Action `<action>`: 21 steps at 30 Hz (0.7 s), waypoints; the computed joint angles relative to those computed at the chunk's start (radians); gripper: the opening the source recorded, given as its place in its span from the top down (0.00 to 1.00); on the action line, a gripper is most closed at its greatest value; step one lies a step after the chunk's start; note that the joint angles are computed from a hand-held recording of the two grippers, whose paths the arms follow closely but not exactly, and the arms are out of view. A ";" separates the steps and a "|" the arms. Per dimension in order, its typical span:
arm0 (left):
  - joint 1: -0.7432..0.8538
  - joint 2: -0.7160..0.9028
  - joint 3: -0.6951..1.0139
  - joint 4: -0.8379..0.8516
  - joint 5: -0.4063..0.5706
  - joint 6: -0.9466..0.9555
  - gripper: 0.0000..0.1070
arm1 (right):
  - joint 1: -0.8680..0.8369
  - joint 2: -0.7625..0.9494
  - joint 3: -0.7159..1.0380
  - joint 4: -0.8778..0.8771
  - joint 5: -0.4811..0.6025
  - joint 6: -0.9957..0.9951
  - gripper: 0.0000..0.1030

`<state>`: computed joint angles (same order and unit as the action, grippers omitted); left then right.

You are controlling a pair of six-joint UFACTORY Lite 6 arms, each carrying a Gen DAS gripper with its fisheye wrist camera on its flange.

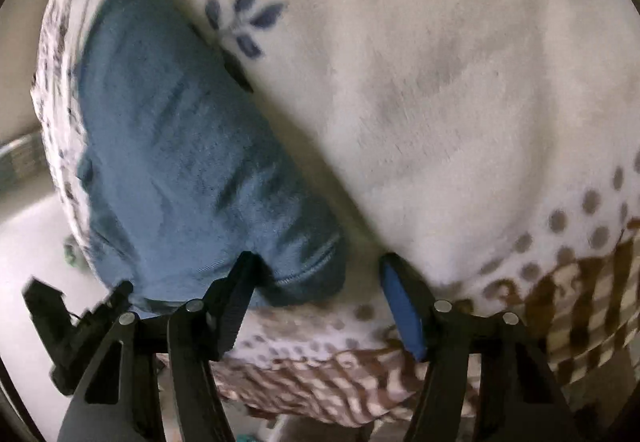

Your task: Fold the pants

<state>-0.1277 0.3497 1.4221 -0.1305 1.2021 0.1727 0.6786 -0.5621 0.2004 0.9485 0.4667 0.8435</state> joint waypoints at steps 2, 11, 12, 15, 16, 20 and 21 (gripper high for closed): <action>-0.017 0.022 -0.036 0.079 -0.061 -0.016 0.59 | -0.004 -0.007 0.014 -0.042 0.025 0.030 0.36; 0.163 0.033 0.135 -0.079 0.047 0.046 0.58 | -0.009 0.168 0.348 -0.453 0.270 0.261 0.33; 0.174 0.044 0.168 -0.087 0.046 0.042 0.58 | 0.011 0.213 0.402 -0.506 0.288 0.295 0.26; 0.285 0.019 0.189 -0.119 0.020 0.097 0.47 | 0.055 0.374 0.615 -0.654 0.347 0.382 0.21; 0.350 0.040 0.219 -0.122 0.018 0.131 0.25 | 0.068 0.445 0.705 -0.691 0.363 0.391 0.21; 0.494 0.115 0.240 -0.211 -0.094 0.077 0.10 | 0.089 0.712 1.009 -0.753 0.386 0.397 0.21; 0.534 0.138 0.248 -0.227 -0.119 0.047 0.10 | 0.088 0.755 1.051 -0.747 0.382 0.385 0.21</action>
